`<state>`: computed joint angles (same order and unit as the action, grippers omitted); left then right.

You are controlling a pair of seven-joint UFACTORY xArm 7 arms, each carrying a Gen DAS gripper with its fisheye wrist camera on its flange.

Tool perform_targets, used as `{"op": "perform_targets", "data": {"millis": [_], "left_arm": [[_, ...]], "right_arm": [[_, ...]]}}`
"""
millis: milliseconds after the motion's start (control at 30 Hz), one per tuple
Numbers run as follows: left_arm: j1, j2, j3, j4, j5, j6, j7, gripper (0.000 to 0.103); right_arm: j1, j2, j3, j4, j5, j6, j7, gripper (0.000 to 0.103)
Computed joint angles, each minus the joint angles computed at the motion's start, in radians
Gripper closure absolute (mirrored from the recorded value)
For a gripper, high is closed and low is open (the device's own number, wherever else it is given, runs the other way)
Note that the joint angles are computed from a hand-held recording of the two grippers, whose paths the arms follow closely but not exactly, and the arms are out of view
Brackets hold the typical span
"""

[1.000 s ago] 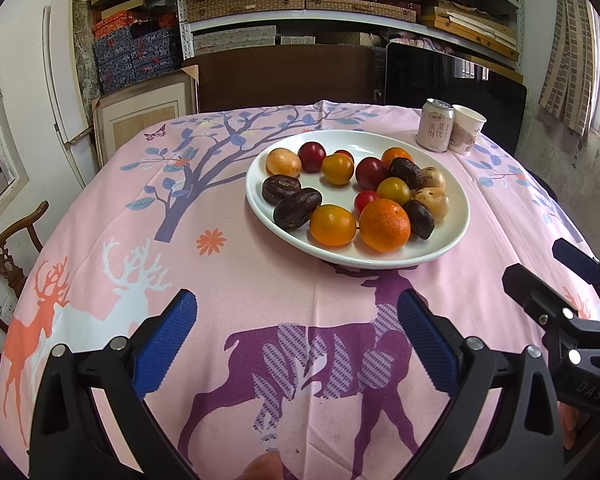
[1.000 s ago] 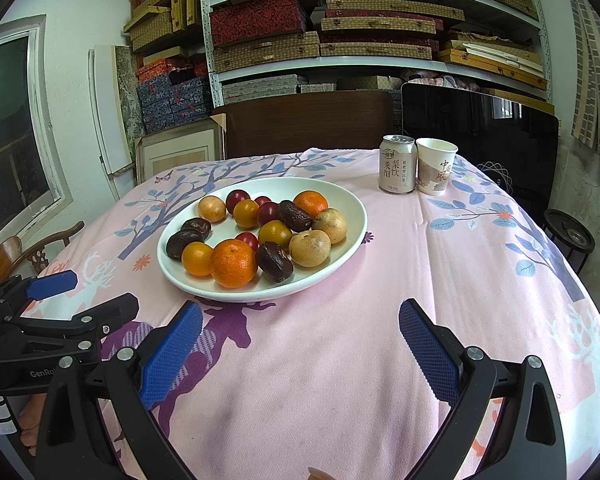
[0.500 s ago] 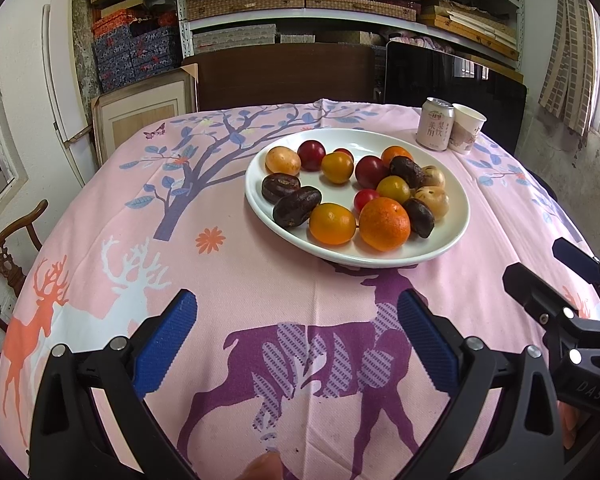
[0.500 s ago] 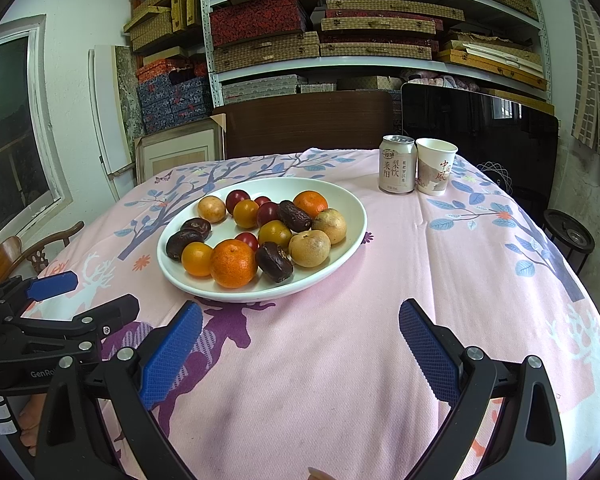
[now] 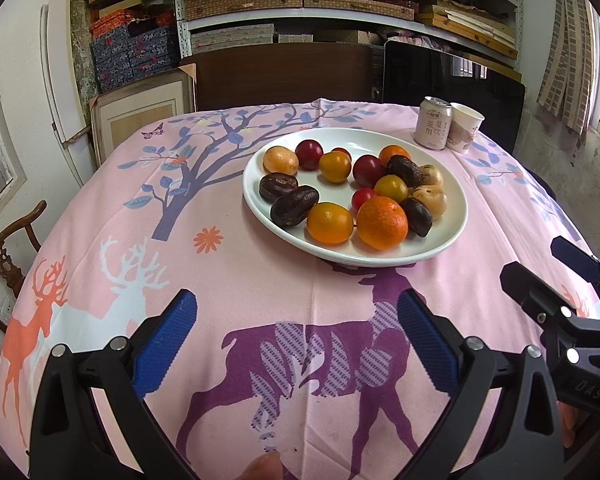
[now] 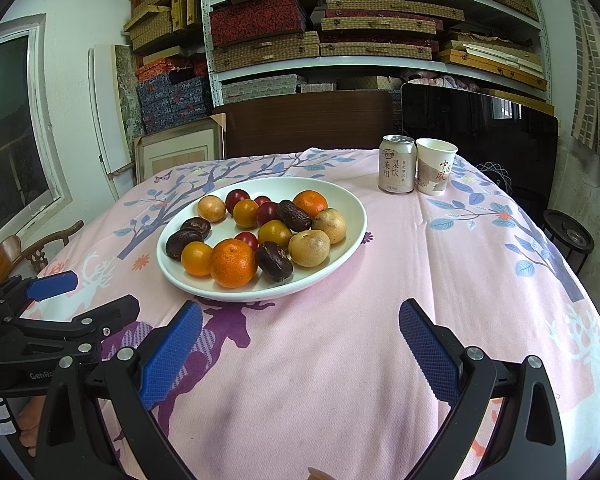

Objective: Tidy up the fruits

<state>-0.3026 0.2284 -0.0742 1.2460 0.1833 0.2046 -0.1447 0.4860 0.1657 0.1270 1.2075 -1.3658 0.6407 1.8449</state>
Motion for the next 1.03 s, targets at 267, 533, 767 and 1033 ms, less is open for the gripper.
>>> {"op": "perform_targets", "data": {"millis": [267, 533, 767, 1033], "left_arm": [[0.002, 0.002, -0.002, 0.003, -0.005, 0.002, 0.004, 0.004], [0.025, -0.013, -0.034, -0.024, -0.088, -0.033, 0.081, 0.004], [-0.032, -0.029, 0.047, -0.041, 0.072, -0.072, -0.071, 0.004], [0.006, -0.014, 0.008, -0.01, -0.001, -0.024, -0.026, 0.004]], "right_arm": [[-0.002, 0.001, -0.002, 0.002, 0.002, -0.004, -0.004, 0.003], [0.0, 0.0, -0.001, 0.001, 0.002, -0.001, -0.004, 0.003], [0.0, 0.0, -0.001, 0.001, 0.002, -0.002, -0.003, 0.003], [-0.002, 0.001, -0.002, 0.002, 0.002, -0.004, -0.004, 0.003]]}}
